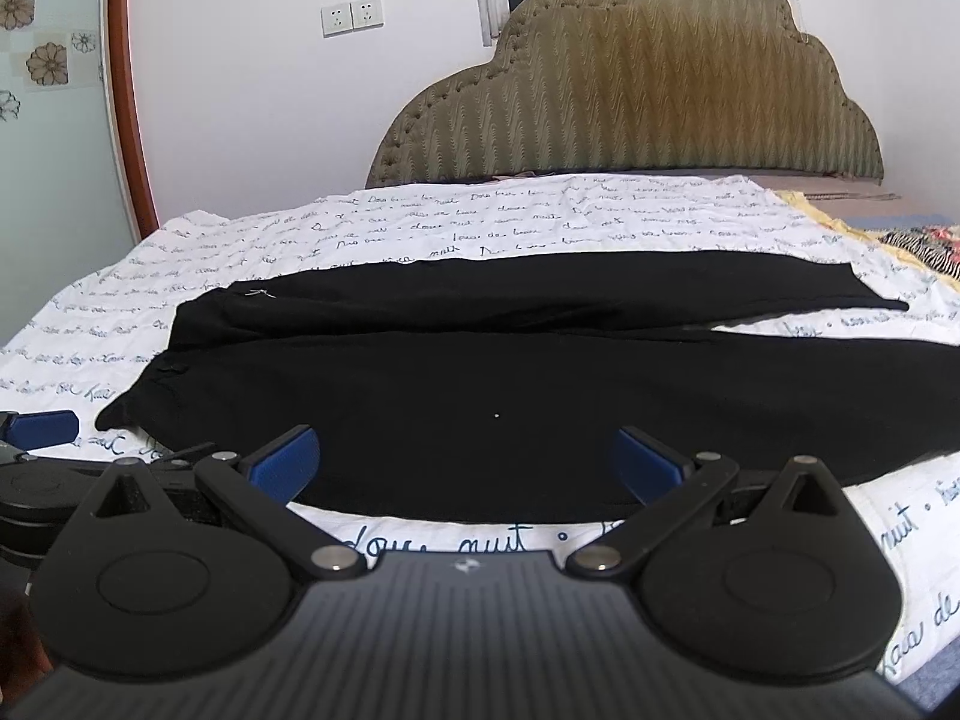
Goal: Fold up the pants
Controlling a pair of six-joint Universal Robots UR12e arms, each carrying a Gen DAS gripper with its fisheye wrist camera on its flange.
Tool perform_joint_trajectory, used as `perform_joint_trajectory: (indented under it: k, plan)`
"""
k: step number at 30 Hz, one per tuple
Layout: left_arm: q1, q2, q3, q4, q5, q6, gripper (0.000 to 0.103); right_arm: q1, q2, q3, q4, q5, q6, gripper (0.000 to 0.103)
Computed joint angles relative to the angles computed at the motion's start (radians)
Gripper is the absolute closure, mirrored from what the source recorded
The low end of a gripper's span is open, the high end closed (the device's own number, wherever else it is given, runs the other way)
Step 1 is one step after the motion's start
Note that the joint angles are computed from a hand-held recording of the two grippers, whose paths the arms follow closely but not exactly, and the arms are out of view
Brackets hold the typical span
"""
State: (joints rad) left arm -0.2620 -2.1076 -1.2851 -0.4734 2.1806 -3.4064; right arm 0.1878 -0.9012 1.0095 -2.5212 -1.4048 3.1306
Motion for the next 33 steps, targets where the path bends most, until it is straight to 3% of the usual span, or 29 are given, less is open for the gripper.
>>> perform_joint_trajectory:
  k: [5,8,16,33]
  plan:
    - [-0.004,-0.002,0.001,0.004,0.024,-0.012,0.003,-0.01,0.0,-0.003,0.025,0.047,0.016,0.0]
    - [-0.007,-0.007,0.014,-0.044,0.048,-0.013,0.003,-0.007,-0.001,-0.001,0.024,0.039,-0.002,0.0]
    - [-0.005,-0.003,0.014,-0.083,0.033,-0.036,0.003,0.001,-0.011,0.018,0.015,0.009,-0.062,0.0]
    - [0.0,-0.006,0.023,-0.138,0.009,-0.062,0.003,0.0,-0.007,0.016,0.048,-0.001,-0.056,0.0]
